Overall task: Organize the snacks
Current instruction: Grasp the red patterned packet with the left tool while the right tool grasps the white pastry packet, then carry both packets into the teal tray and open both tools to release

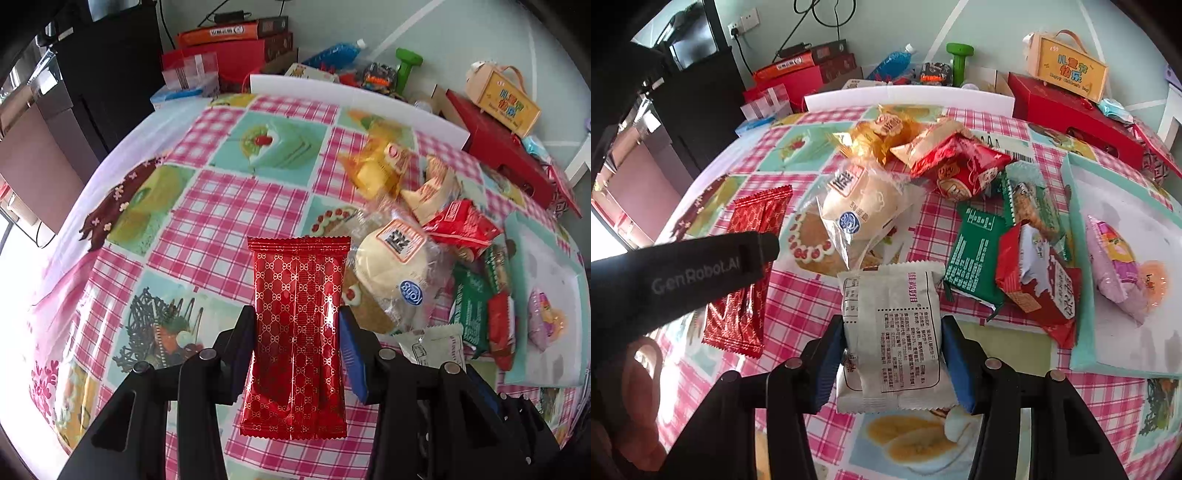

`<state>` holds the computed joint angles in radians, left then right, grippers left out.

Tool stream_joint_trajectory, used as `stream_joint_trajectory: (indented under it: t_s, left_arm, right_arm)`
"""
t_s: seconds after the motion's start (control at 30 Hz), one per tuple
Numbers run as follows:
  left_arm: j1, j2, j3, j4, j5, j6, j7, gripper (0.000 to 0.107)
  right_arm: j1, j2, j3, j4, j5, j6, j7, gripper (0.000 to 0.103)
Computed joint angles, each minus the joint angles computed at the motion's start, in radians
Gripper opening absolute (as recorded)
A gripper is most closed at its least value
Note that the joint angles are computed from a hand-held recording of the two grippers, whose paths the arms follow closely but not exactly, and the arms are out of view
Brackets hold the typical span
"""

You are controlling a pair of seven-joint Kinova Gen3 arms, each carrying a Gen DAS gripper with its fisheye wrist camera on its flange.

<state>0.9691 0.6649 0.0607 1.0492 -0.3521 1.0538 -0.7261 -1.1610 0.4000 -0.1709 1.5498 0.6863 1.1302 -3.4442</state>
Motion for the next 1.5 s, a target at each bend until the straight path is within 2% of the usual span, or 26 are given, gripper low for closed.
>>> stream_joint_trajectory:
  t_s: [0.13,0.37,0.77,0.9,1.33,1.5]
  left_arm:
    - [0.017,-0.030,-0.011,0.030,-0.027,-0.023,0.023,0.046]
    - [0.044,-0.034,-0.010,0.017,-0.065,-0.023,0.039,0.046]
    - [0.107,-0.002,-0.011,-0.073,-0.104,0.000,-0.012,0.046]
    - [0.111,0.003,-0.009,-0.090,-0.094,-0.021,-0.028,0.046]
    - [0.144,0.073,-0.012,-0.236,-0.051,0.007,-0.120,0.046]
    - [0.154,0.126,-0.015,-0.340,-0.017,0.057,-0.171,0.046]
  right_arm:
    - [-0.024,-0.021,-0.001,0.005,0.024,0.037,-0.038,0.055]
    - [-0.033,-0.061,-0.029,0.040,0.051,0.080,-0.117,0.055]
    - [-0.027,-0.134,-0.080,0.112,0.100,0.166,-0.257,0.055]
    - [-0.022,-0.173,-0.104,0.151,0.109,0.230,-0.329,0.055]
    - [0.057,-0.316,-0.213,0.311,0.051,0.351,-0.563,0.055]
    - [0.100,-0.367,-0.248,0.378,0.002,0.373,-0.632,0.055]
